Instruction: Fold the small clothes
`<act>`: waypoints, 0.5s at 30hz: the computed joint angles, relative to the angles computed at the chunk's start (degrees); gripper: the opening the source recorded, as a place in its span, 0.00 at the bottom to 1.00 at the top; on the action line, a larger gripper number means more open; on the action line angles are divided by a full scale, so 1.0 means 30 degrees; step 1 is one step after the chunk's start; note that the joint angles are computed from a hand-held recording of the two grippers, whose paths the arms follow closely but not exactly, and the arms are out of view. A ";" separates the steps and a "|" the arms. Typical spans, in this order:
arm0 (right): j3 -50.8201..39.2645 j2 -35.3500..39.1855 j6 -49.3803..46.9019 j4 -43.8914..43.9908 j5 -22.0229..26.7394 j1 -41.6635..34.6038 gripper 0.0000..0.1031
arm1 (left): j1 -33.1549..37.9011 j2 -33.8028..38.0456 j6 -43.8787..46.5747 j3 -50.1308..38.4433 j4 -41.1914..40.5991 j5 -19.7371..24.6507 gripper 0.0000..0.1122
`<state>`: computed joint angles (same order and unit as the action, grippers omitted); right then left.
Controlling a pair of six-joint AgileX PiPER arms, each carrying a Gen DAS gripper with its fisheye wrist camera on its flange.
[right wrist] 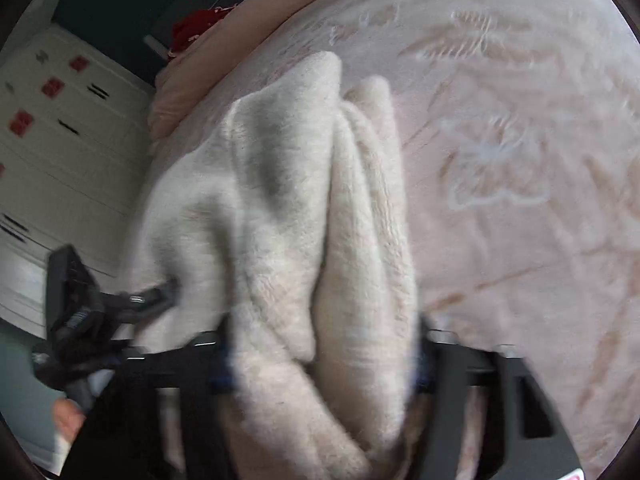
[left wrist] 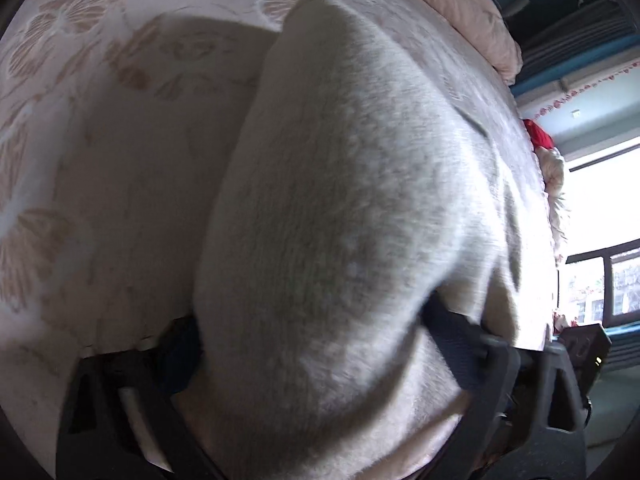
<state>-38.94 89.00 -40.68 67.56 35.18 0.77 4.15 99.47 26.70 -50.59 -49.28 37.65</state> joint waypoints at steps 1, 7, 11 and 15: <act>-0.0074 -0.0192 0.0434 -0.0134 0.0217 -0.0076 0.38 | -0.0093 -0.0279 -0.0658 -0.0117 0.0517 0.0231 0.60; -0.0881 -0.5019 0.6994 -0.5673 0.0611 0.1582 0.34 | -0.0546 -0.4477 -0.2483 0.0300 0.3617 0.1627 0.37; -0.0568 -0.9154 1.0756 -0.8891 0.3027 0.1388 0.34 | 0.0181 -0.8528 -0.2438 0.1602 0.4178 0.4437 0.36; -0.0129 -1.3263 1.3549 -1.1102 0.6877 0.1015 0.34 | 0.1104 -1.2129 -0.1996 0.2957 0.4821 0.7785 0.36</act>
<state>-39.33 49.21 -0.03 34.26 55.81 3.81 7.46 63.09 20.72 -41.71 -34.82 61.00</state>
